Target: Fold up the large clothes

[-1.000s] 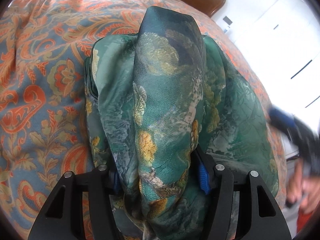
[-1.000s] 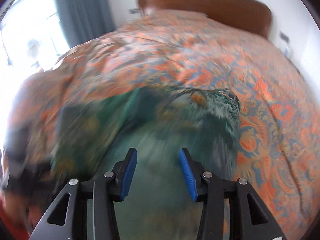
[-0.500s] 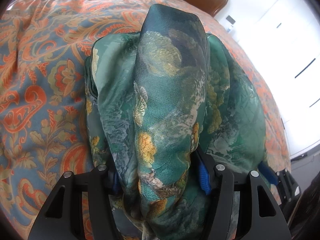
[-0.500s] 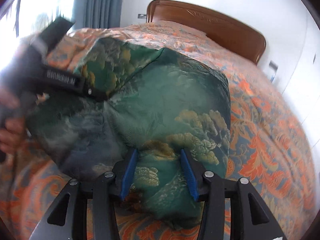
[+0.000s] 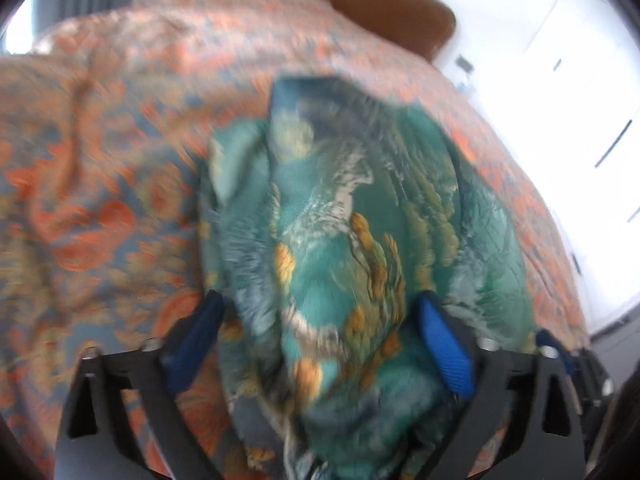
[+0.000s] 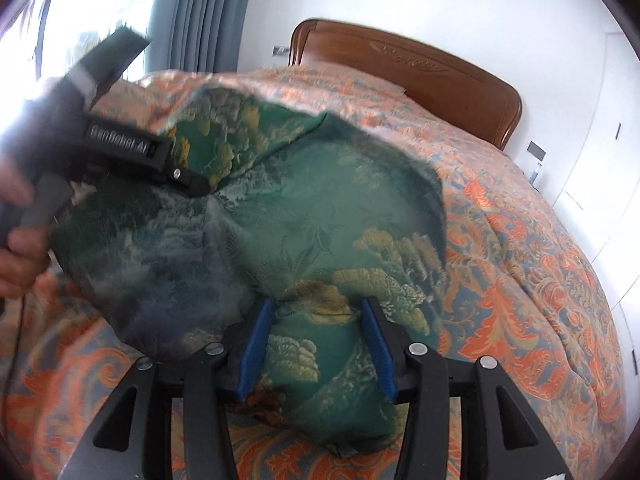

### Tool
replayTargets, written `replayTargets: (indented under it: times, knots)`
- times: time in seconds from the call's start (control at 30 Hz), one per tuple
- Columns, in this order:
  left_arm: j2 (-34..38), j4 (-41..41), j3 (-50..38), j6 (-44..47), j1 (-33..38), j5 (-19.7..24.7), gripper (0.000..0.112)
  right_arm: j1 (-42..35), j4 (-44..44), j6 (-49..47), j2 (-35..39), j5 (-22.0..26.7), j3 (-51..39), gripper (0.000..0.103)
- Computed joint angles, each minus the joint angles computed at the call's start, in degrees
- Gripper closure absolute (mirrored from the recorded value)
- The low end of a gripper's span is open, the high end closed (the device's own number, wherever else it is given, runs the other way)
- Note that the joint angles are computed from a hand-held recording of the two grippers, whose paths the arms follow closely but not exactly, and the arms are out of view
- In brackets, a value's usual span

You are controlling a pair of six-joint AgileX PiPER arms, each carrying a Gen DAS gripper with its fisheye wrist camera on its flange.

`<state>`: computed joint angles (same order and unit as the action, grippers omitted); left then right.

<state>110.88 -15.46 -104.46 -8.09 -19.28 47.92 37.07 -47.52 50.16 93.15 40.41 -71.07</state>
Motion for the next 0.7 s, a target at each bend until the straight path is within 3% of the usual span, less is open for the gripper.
replayTargets:
  times: [0.07,0.13,0.17,0.37,0.7]
  knots:
    - [-4.16,0.94,3.88,-0.44,-0.77,-2.59,0.014,-0.05,1.19,0.53,-3.41,-0.16,0.74,0.051]
    - [-7.09,3.77,5.69,-1.87,-1.84,-3.14,0.013,0.35,1.06,2.65,-7.91,-0.25,2.34,0.038]
    - [-8.65,6.07,6.69,-2.93,-2.67,-3.60,0.013,0.95,-0.12,4.19,-9.83,-0.04,3.33,0.037]
    - [-13.41,25.59,7.67,-12.43,-9.54,-1.70,0.013,5.54,-4.31,7.88,-16.83,4.63,7.01,0.036]
    - [-15.01,39.21,6.64,-18.34,-14.25,1.99,0.013,7.99,-3.34,10.40,-21.38,9.00,11.32,0.036]
